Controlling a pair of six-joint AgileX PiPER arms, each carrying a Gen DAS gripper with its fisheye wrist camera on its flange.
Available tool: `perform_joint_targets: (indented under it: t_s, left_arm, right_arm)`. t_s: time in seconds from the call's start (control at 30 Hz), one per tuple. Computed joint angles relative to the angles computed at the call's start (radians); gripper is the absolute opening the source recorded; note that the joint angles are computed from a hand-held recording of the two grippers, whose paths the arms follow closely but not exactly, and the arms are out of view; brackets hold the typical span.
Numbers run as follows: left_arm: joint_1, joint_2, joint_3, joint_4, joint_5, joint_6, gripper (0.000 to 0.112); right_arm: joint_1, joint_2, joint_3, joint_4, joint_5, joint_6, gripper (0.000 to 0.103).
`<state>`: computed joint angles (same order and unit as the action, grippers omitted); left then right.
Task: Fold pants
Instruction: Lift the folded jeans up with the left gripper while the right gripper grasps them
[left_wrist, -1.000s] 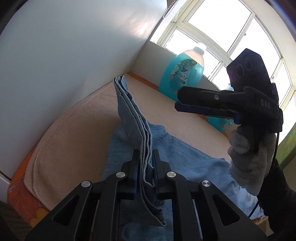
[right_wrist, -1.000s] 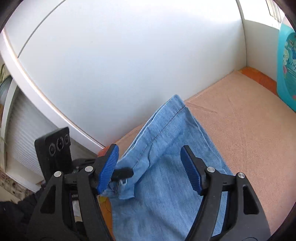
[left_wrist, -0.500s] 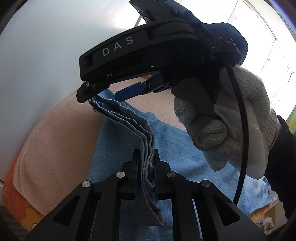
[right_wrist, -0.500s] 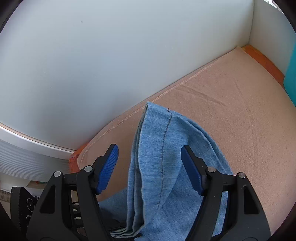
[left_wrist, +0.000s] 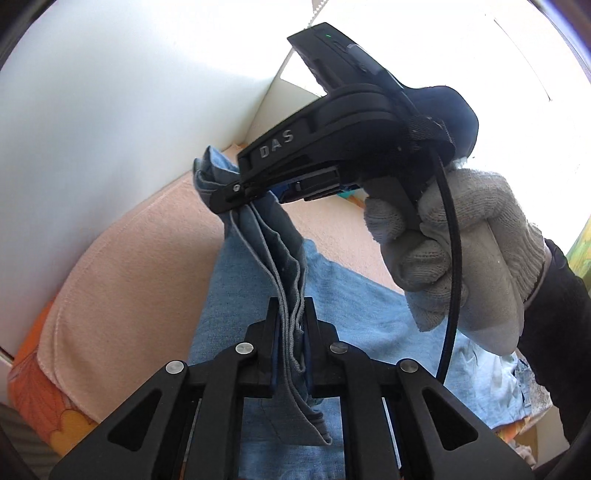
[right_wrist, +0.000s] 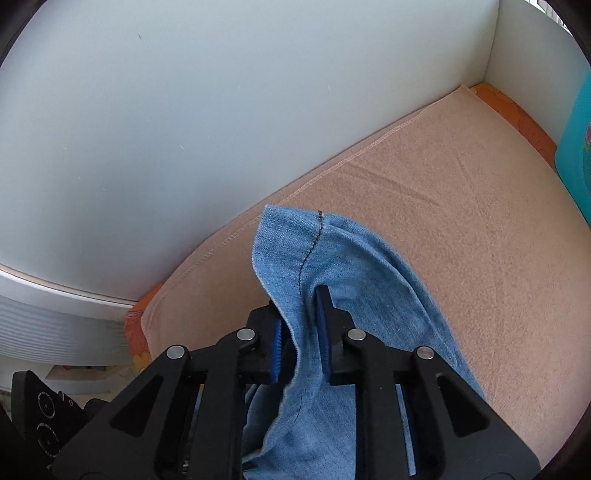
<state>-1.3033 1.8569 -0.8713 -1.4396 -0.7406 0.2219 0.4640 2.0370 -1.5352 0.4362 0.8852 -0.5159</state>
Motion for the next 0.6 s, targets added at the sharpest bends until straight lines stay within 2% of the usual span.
perform_joint_targets:
  t_s: [0.1,0.17,0.27,0.33,0.43,0.47,0.57,0.6]
  left_arm:
    - [-0.029,-0.115,0.068,-0.091,-0.085,0.093,0.007]
    - [-0.059,-0.196,0.095,-0.169,-0.163,0.183,0.007]
    - [-0.101,-0.282,0.099,-0.241,-0.238,0.307,0.007]
    - [-0.104,-0.300,0.101,-0.256,-0.231,0.346,0.007]
    - [-0.060,-0.278,0.121,-0.223,-0.136,0.299,0.007]
    - [-0.058,-0.264,0.138,-0.198,-0.118,0.248,0.007]
    - [-0.025,-0.251,0.216,-0.030,-0.040,0.011,0.007]
    - [-0.020,-0.253,0.221,-0.002,-0.034,-0.021,0.007]
  right_arm:
    - [-0.007,-0.058,-0.009,0.083,0.006,-0.008,0.009]
    - [0.002,-0.085,-0.029,0.119,0.017,0.003,0.008]
    - [0.006,-0.126,-0.027,0.143,0.018,0.001,0.008]
    - [0.005,-0.150,-0.004,0.129,0.001,0.004,0.008]
    - [0.003,-0.164,0.060,0.125,-0.041,-0.001,0.008]
    - [-0.045,-0.183,0.077,0.129,-0.013,-0.030,0.008]
    - [-0.070,-0.178,0.107,0.165,-0.018,-0.053,0.008]
    - [-0.077,-0.188,0.114,0.172,-0.017,-0.060,0.008]
